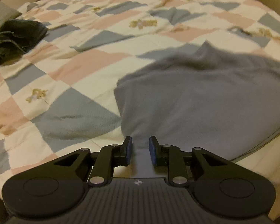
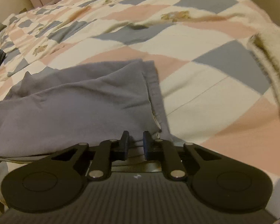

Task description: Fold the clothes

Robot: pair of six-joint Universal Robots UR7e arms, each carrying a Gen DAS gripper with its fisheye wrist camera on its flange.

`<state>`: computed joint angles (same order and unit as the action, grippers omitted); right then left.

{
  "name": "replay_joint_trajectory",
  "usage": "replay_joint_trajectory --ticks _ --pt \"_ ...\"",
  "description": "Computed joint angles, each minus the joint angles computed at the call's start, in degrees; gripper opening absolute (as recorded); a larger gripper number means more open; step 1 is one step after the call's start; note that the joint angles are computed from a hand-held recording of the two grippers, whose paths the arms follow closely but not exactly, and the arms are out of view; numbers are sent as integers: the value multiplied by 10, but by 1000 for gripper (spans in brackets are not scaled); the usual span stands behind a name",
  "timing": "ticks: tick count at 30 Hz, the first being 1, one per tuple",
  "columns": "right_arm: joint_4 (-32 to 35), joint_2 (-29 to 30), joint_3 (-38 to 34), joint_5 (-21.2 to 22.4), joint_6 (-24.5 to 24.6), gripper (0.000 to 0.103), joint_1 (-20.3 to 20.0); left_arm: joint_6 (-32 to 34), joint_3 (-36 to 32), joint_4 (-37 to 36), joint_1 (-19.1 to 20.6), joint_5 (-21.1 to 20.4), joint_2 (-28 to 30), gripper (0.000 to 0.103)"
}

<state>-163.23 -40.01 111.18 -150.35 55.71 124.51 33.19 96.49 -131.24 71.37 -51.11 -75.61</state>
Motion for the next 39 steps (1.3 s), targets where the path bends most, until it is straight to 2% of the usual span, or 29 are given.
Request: replay_joint_trajectory --ticks 1,4,7,10,12,15,17,21,25,26,30,34,38,39 --pt "-8 2 -5 -7 -10 24 6 -22 -1 13 -6 -6 -5 25" --pt "-40 12 -16 -2 -50 30 9 -71 4 48 -15 -15 -10 30" --pt "42 6 -26 16 3 31 -2 -137 9 107 -29 60 12 29" --pt "-5 4 -12 13 11 32 4 -165 16 121 -48 85 12 30" --pt "11 -2 -12 6 15 34 13 -182 12 135 -59 87 11 30" --pt "10 -7 -13 9 10 35 17 -185 6 140 -73 92 14 34" --pt "14 -7 -17 7 13 36 21 -167 5 127 -78 89 15 38" --pt "13 3 -33 3 10 37 24 -113 2 96 -76 76 16 42" --pt "-7 25 -50 0 9 37 30 -60 -31 100 -41 31 15 54" --pt "-11 32 -55 3 16 37 31 -55 -50 113 -28 18 20 54" --pt "17 63 -95 7 76 37 39 -67 -167 203 27 -49 65 61" --pt "51 111 -165 11 125 37 43 -98 -305 307 80 -159 139 72" --pt "86 167 -252 18 142 37 41 -126 -412 379 120 -245 210 67" --pt "91 180 -272 19 144 37 40 -127 -428 390 126 -263 220 52"
